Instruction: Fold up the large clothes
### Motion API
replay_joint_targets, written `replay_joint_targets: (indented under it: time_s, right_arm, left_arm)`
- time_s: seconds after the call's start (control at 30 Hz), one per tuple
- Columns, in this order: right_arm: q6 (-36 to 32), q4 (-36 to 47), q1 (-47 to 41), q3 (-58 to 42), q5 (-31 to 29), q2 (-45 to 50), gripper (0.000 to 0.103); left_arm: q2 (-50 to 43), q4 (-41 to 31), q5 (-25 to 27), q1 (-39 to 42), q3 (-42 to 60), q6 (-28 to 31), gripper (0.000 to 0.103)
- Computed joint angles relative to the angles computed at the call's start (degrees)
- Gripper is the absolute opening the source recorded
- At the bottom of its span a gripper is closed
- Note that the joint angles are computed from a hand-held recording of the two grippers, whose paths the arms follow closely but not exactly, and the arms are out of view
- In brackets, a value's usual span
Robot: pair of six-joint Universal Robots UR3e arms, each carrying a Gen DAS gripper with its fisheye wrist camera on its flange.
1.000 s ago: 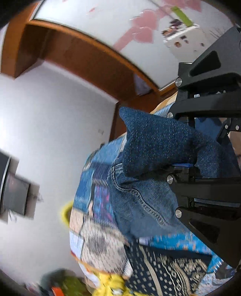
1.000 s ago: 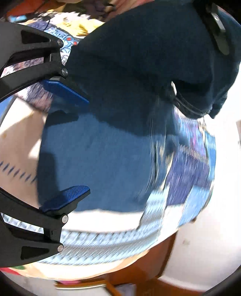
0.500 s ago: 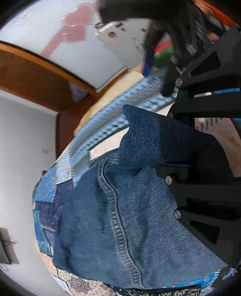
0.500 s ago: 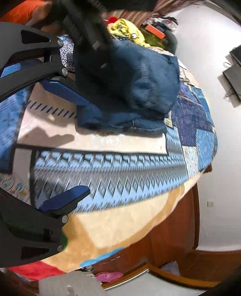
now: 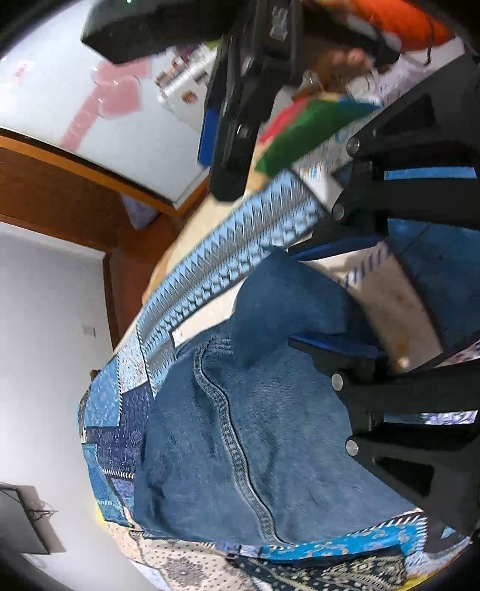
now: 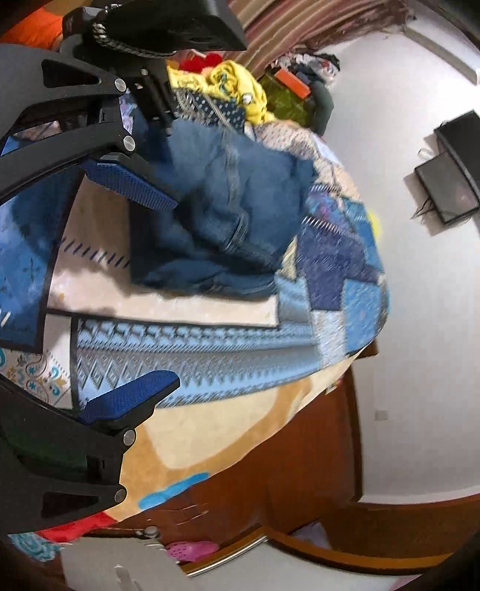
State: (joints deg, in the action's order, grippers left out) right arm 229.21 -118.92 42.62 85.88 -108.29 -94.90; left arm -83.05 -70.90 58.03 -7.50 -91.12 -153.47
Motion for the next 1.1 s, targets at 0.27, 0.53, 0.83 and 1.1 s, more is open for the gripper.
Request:
replay_joint_targets:
  time_s: [0.27, 0.53, 0.83, 1.1]
  right_arm:
    - [-3.62, -4.60, 1.26, -7.20, 1.72, 9.10, 0.087]
    - [-5.33, -7.90, -0.76, -8.05, 7.61, 15.97, 0.087]
    - [-5.29, -10.96, -5.25, 5.03, 12.20, 9.43, 0.087]
    - [-4.55, -8.77, -3.44, 7.18, 9.76, 5.86, 0.091]
  left_arm:
    - [8.60, -8.89, -4.36, 14.78, 1.26, 5.83, 0.055]
    - [4.82, -1.15, 3.04, 19.91, -3.17, 4.95, 0.063]
    - [9.16, 7.29, 5.61, 22.03, -17.12, 7.08, 0.087]
    - [13.53, -0.27, 3.57, 27.72, -17.49, 13.21, 0.092]
